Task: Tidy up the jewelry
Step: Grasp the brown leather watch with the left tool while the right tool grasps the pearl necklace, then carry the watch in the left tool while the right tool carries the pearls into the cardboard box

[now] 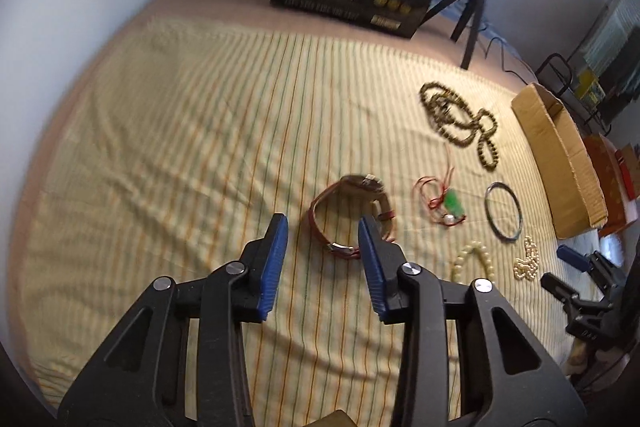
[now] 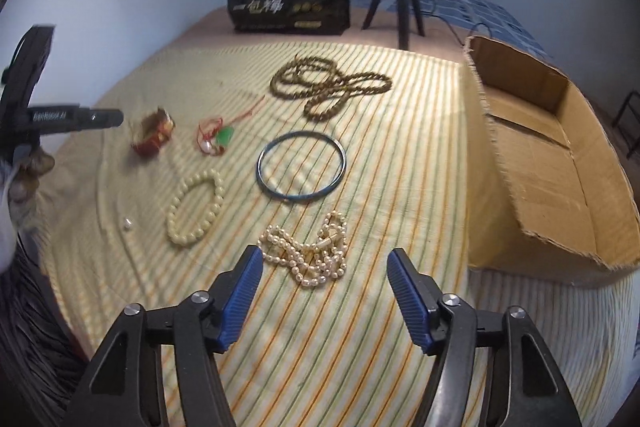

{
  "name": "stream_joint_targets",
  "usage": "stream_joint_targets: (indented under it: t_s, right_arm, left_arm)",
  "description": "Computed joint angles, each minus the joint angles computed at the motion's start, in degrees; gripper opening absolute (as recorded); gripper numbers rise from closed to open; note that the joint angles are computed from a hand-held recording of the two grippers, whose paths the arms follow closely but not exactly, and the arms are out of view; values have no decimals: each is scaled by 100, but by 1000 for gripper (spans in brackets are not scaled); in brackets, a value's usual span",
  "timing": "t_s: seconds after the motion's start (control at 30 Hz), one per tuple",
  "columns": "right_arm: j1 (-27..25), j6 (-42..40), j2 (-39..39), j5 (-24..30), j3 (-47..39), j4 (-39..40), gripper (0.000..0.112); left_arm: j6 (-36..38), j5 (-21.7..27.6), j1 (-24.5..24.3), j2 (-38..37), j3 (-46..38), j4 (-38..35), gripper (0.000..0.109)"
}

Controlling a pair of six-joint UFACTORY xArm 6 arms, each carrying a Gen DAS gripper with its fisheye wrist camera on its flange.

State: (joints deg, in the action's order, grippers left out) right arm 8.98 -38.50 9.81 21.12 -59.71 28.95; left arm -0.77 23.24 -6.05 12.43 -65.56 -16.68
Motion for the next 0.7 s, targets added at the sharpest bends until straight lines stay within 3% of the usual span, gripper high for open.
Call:
stream_joint_targets:
  t_s: [0.17, 0.43, 0.47, 0.53, 0.7]
  right_arm:
    - [46, -134, 271, 77, -175, 37, 64]
    - [102, 60, 637, 62, -476, -233, 61]
    - [108, 59, 625, 40, -458, -250, 58]
    - [110, -18, 587, 79, -439, -195, 37]
    - [73, -213, 528, 262, -443, 123, 13]
  left_arm:
    - [153, 214, 68, 366, -271, -374, 35]
    - [133, 218, 55, 770, -608, -359, 29]
    - [99, 186, 49, 792, -621, -291, 28]
    - [3, 140, 39, 836, -649, -143, 20]
    - [93, 57, 26, 891, -680, -257, 7]
